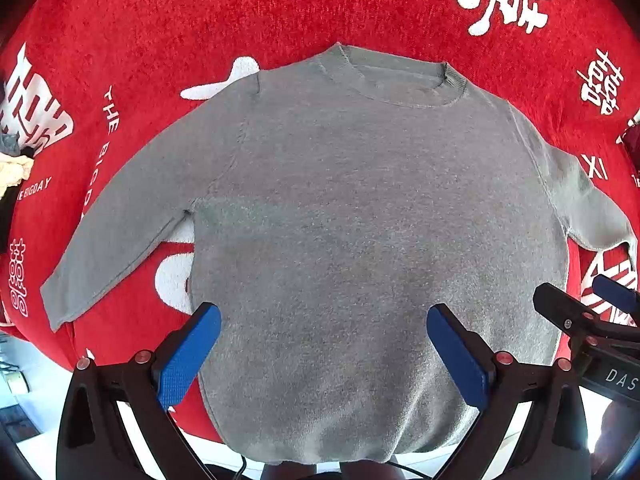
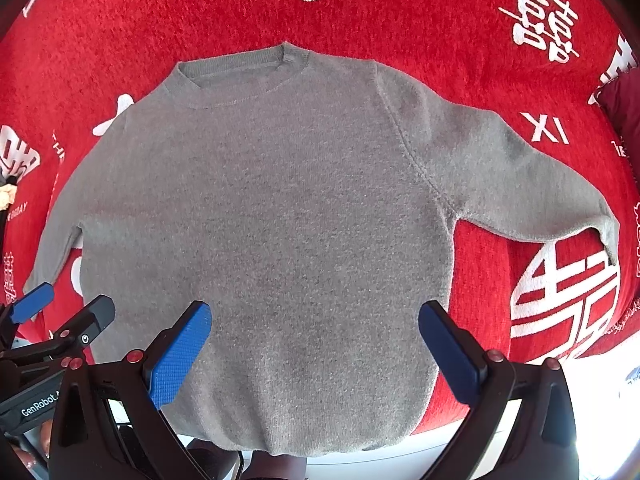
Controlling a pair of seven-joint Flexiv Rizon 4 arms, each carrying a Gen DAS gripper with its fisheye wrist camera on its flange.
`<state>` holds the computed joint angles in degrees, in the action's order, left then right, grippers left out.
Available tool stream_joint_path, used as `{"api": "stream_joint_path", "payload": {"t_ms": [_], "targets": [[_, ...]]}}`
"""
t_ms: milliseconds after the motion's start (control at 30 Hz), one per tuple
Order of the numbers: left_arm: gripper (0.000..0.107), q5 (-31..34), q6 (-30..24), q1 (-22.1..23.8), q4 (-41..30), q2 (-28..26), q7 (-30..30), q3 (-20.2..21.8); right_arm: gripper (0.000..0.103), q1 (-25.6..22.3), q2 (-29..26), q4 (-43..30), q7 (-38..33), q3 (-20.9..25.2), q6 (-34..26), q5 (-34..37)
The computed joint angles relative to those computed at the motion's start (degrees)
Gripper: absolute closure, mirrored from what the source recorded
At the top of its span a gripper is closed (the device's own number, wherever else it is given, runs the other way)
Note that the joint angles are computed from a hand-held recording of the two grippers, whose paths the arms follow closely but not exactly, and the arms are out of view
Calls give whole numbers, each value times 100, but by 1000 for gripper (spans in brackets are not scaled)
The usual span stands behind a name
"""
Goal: Fold small clothes
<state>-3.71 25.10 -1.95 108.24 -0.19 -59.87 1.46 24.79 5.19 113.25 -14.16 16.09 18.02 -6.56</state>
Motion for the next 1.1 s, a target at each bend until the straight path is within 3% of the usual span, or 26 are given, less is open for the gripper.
{"api": "stream_joint_path", "payload": {"t_ms": [700, 1100], "targets": [[4, -193, 76, 103, 173, 19, -286, 71, 0, 53, -195, -48, -277, -13, 149, -20], [4, -722, -9, 352, 195, -122, -26, 200, 0, 173, -549, -335, -249, -30, 52, -53]]}}
